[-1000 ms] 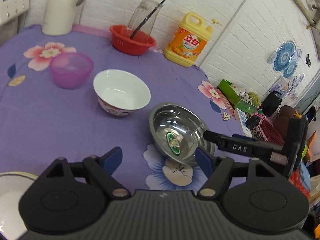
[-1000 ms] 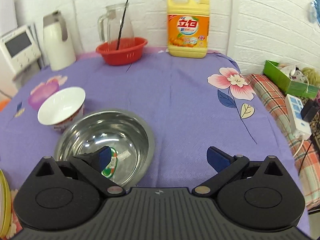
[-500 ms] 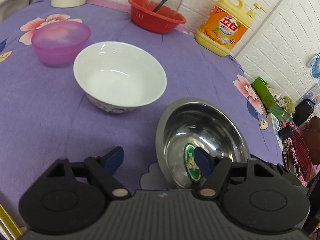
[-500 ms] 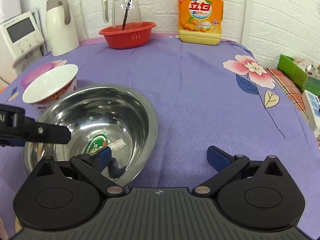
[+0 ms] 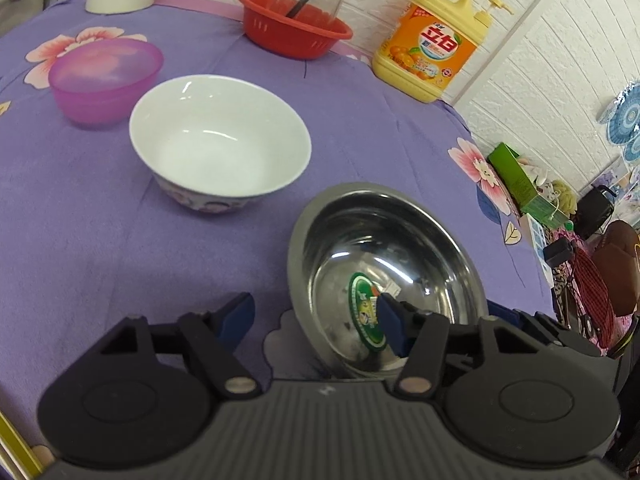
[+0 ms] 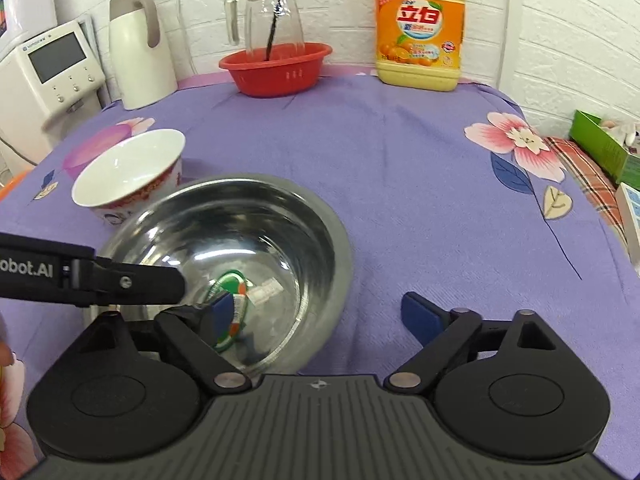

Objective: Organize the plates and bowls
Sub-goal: 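Grip the steel bowl rim with the right tool and lift it, then carry the steel bowl with the right tool to the white printed bowl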

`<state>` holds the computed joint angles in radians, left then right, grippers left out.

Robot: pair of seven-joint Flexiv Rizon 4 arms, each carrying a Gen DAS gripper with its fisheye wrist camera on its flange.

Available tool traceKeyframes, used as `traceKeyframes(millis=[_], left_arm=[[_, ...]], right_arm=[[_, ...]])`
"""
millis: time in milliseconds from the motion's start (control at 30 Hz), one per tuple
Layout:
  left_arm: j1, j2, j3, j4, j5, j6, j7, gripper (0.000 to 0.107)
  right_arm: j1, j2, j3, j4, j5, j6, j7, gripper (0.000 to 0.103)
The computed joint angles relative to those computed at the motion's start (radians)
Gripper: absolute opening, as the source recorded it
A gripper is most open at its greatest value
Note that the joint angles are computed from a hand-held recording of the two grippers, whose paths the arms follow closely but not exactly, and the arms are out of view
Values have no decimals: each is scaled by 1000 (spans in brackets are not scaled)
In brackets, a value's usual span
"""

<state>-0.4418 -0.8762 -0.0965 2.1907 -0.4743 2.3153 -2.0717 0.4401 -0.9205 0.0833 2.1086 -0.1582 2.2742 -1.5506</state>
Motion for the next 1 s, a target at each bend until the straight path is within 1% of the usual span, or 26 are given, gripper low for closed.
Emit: traceKeyframes(millis=[33,67,100,133,200,267,300,333,400,467,600,700,867,1000], left_arm=[[-7,-2,6,-3,-10,1,4,51],[-16,-4,11,-8,-23,-1,9,44],[-23,-5,15,-14,-33,-6,18,41],[-35,-7,23,-21,-47,-13,34,34],[-49,-9,30,-31,-61,-24,63,27],[11,-6,-11,-18,27,-11,40,23],[20,0,-21,-4,47,-6,30,22],[4,11,-13,8,36,-11,37,23],[0,21,-19,43,62,25,20,23],[-2,36,-30,88,85,57,-3,23],[-81,66,-16,167,52,109,4,22],[-114,69,-25,218,55,160,-5,22],[-176,65,-37,267,28,189,1,22],[-194,58,-39,280,21,193,2,22]], right_arm=[[-3,-4,0,-5,3,1,3,103],[1,-9,-2,-10,13,7,5,103],[4,-13,-3,-13,17,16,4,103],[3,-17,0,-16,9,20,0,103],[15,-18,-3,-19,4,22,-12,103],[21,-7,0,-5,-14,12,-28,103],[-6,3,25,12,-53,5,-22,99],[-19,13,34,34,-87,11,-8,98],[21,27,25,75,-25,57,-50,98],[31,40,31,118,5,96,-59,98],[56,56,49,214,64,196,-85,100],[71,63,67,288,95,267,-99,101],[112,44,88,377,157,362,-118,102],[124,26,97,401,175,385,-108,102]])
